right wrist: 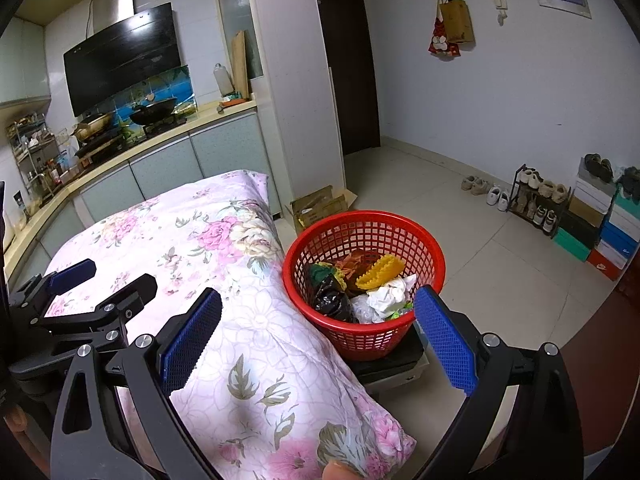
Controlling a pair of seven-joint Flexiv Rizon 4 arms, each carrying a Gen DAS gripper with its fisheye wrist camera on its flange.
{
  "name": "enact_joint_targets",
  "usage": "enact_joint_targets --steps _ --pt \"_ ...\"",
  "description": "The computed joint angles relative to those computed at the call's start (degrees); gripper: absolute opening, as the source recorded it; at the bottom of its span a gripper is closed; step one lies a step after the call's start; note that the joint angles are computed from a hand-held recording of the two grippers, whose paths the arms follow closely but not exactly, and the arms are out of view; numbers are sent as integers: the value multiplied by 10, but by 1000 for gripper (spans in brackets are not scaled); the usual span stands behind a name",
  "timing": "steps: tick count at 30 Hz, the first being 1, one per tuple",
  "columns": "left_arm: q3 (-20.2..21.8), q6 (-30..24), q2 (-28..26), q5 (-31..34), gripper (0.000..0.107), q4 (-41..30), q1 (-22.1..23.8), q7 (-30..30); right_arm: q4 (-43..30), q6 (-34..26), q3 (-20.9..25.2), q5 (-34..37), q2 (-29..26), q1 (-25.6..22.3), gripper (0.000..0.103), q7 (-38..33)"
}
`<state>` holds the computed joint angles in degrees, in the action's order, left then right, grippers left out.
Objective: Collect trash
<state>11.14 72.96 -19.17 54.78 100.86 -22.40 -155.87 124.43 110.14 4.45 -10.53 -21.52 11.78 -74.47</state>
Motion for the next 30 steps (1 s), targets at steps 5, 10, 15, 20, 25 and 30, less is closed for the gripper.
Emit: enact_joint_targets --steps 5,10,15,20,25,30 --pt "-3 2 -2 -7 96 2 3 7 -2 -4 2 -2 -1 -1 94 -1" --pt "-2 0 -6 -15 96 0 2 16 -6 -9 24 -19 -6 -25 94 6" --pt "1 2 -7 -18 96 -2 1 18 -10 -11 40 -39 -11 -47 94 16" --pt "4 3 -7 -20 96 -1 -1 21 -10 -8 44 -51 -14 -55 94 20" --pt "5 4 -7 -21 96 -1 -1 22 -9 -6 44 -55 -14 -56 94 24" --pt "6 3 -8 -21 96 -2 -3 20 -9 -5 41 -58 -15 -55 94 25"
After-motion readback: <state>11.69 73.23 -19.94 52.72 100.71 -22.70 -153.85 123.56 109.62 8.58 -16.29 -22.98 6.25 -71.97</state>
